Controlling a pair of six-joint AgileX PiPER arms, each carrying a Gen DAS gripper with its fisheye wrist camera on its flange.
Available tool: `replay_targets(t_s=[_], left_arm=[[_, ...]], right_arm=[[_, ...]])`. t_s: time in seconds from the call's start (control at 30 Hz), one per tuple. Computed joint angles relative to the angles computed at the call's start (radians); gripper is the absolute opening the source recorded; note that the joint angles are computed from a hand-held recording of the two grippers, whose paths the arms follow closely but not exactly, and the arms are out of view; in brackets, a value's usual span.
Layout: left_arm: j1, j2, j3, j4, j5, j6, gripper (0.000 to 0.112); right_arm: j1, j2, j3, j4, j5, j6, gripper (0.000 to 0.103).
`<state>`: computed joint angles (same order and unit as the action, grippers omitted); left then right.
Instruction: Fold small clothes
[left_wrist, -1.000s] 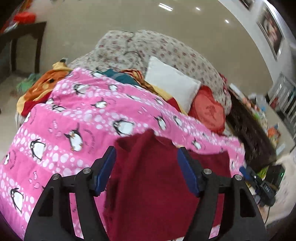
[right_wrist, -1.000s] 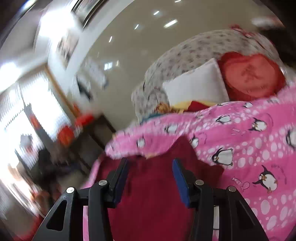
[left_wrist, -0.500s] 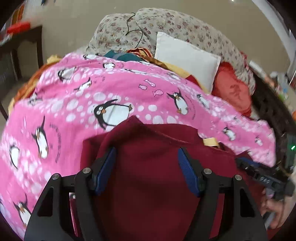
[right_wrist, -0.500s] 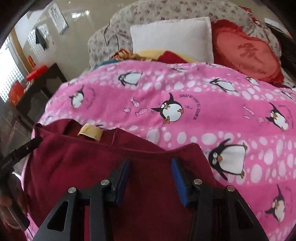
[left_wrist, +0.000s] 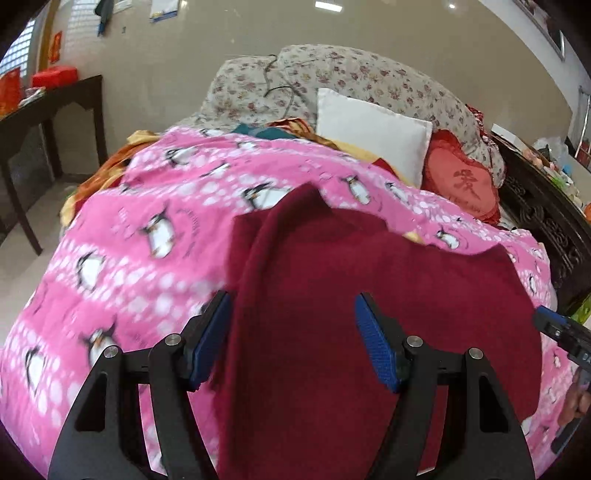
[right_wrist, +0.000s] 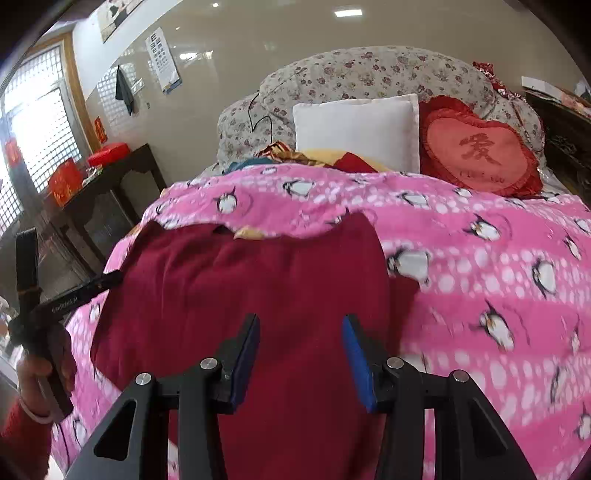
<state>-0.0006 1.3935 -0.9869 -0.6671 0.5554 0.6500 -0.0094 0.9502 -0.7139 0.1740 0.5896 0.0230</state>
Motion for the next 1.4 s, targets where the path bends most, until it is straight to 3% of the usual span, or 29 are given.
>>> replay_targets(t_s=[0.13, 0.27, 0.37, 0.53, 0.77, 0.93, 1.0, 1.07, 1.17, 1.2, 1.27, 1.4], left_arm=[[0.025, 0.034, 0.050, 0.007, -0.017, -0.009, 0.069], [0.057, 0.093, 0.055, -0.056, 0.011, 0.009, 0.069], [0.058, 0.047, 0.098, -0.067, -0.017, 0.022, 0.069], [0.028, -0.037, 0.153, 0.003, -0.071, -0.027, 0.069], [0.012, -0.097, 0.207, 0.031, -0.152, -0.038, 0.069], [0.063, -0.092, 0.251, -0.125, -0.209, 0.134, 0.069], [0.109, -0.070, 0.254, -0.265, -0.181, 0.278, 0.069], [0.147, -0.050, 0.251, -0.338, -0.137, 0.363, 0.069], [0.181, -0.030, 0.250, -0.431, -0.094, 0.465, 0.069], [0.187, -0.023, 0.248, -0.447, -0.083, 0.484, 0.069], [0.202, -0.005, 0.245, -0.486, -0.061, 0.524, 0.069], [0.246, 0.040, 0.212, -0.486, 0.019, 0.513, 0.069]], right_arm=[[-0.030, 0.038, 0.051, 0.061, -0.063, -0.062, 0.045], [0.049, 0.036, 0.007, -0.103, -0.025, 0.131, 0.045], [0.103, 0.002, -0.009, -0.112, 0.005, 0.168, 0.045], [0.260, 0.024, -0.031, -0.238, -0.019, 0.356, 0.045], [0.420, 0.225, -0.144, -0.273, -0.184, 0.461, 0.045], [0.503, 0.447, -0.310, -0.370, -0.262, 0.529, 0.044], [0.517, 0.552, -0.401, -0.361, -0.289, 0.511, 0.044], [0.539, 0.652, -0.506, -0.455, -0.274, 0.584, 0.042], [0.566, 0.833, -0.722, -0.568, -0.142, 0.661, 0.029], [0.567, 0.896, -0.795, -0.559, -0.106, 0.654, 0.024], [0.556, 0.988, -0.888, -0.514, -0.087, 0.623, 0.023], [0.546, 0.988, -0.873, -0.528, -0.125, 0.623, 0.024]])
